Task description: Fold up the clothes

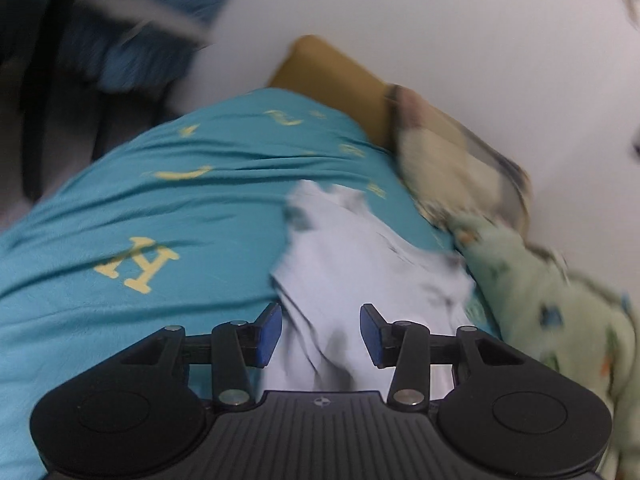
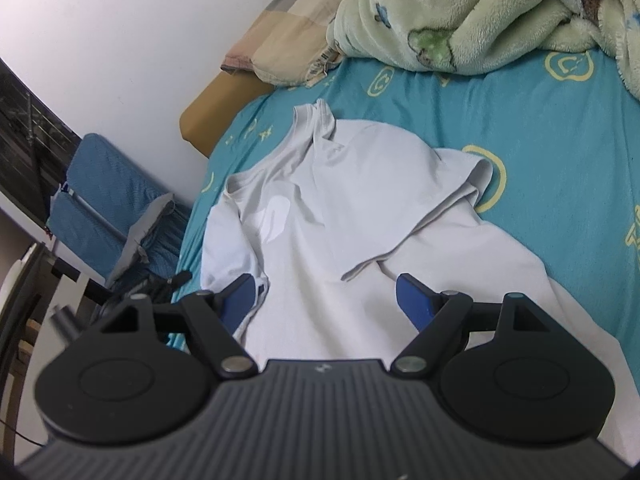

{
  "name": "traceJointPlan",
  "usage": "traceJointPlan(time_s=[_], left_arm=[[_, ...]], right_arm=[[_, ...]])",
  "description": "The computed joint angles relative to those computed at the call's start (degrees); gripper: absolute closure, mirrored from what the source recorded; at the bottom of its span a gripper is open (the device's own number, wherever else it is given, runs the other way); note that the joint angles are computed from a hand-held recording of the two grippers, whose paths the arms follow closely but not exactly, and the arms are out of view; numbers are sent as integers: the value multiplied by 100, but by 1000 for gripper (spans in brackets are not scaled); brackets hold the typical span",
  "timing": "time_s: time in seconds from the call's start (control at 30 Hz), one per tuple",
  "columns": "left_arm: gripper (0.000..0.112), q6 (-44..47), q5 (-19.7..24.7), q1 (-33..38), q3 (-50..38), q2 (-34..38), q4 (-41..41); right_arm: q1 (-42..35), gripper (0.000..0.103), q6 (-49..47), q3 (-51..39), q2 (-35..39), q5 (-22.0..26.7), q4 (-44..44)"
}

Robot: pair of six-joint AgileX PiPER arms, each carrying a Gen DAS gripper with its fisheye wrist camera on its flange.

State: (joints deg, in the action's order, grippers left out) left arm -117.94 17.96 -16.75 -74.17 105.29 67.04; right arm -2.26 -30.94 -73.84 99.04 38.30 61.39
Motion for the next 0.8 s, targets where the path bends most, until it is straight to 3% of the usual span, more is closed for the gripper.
traceJointPlan(time_s=[0.07,0.13,0.2,0.3,0.43,0.5,0.57,0.7,0.8], left_arm=[[78,62,-65,122,-237,248,-103],[80,984,-133,224,-664,566,-997],[97,1808,-51,272,-1008,781,-1704],[106,1514,106,238,-1058,757,-1134],[107,441,-299,542,-575,315,16],[107,587,-282,759,-452,51,-64],[107,1576,-261,1097,-519,-144,-804],[108,3868,544,1720,-1345,-108,-2089],[108,5585,2070,2026,-2892,614,-2549]], right_arm=[[34,23,44,-12,38,-40,-73],[90,23,173,-97,127,-83,-221],[150,23,157,-138,209,-166,-276],[246,23,236,-214,332,-242,-540],[307,23,341,-168,335,-361,-795],[329,23,403,-161,334,-317,-875],[401,23,422,-133,318,-328,-975],[626,23,361,-97,310,-444,-1219],[855,24,365,-104,282,-749,-1522]])
